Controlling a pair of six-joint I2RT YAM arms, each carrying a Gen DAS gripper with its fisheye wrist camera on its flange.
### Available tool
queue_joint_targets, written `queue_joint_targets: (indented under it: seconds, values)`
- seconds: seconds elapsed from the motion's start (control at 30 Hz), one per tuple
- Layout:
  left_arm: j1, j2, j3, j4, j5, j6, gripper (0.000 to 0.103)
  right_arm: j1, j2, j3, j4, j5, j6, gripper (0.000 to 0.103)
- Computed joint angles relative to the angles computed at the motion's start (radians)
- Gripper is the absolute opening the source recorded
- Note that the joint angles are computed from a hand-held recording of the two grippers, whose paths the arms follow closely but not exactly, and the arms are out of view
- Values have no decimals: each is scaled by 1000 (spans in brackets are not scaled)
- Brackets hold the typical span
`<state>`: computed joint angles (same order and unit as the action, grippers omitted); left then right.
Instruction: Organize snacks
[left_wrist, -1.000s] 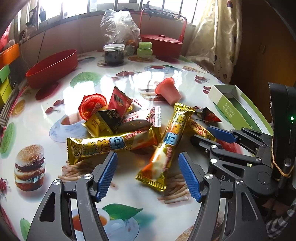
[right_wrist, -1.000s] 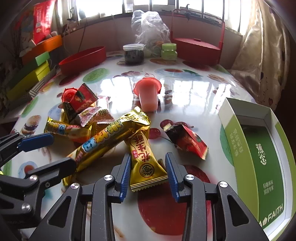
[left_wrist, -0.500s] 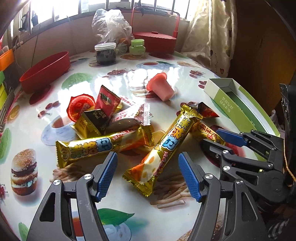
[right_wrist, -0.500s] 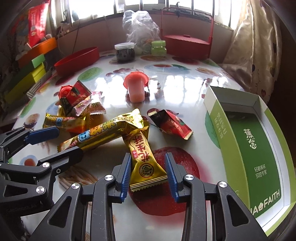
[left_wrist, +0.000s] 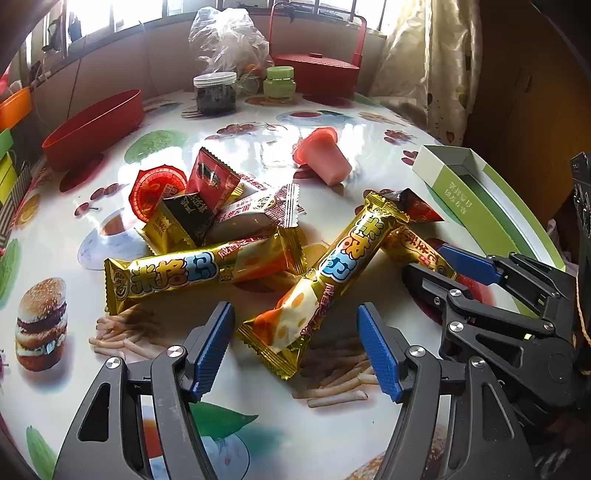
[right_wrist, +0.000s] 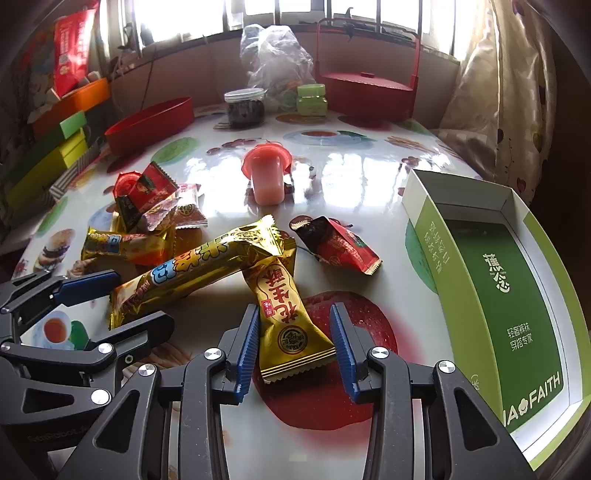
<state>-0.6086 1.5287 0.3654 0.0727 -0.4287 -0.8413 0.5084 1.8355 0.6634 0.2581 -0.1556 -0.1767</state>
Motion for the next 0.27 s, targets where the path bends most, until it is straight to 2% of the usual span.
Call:
queue_joint_targets:
  seconds: [0.27]
  values:
    - [-7,-3,-3,-7,-7,-8,69,3,-2,-3,2,3,3,37]
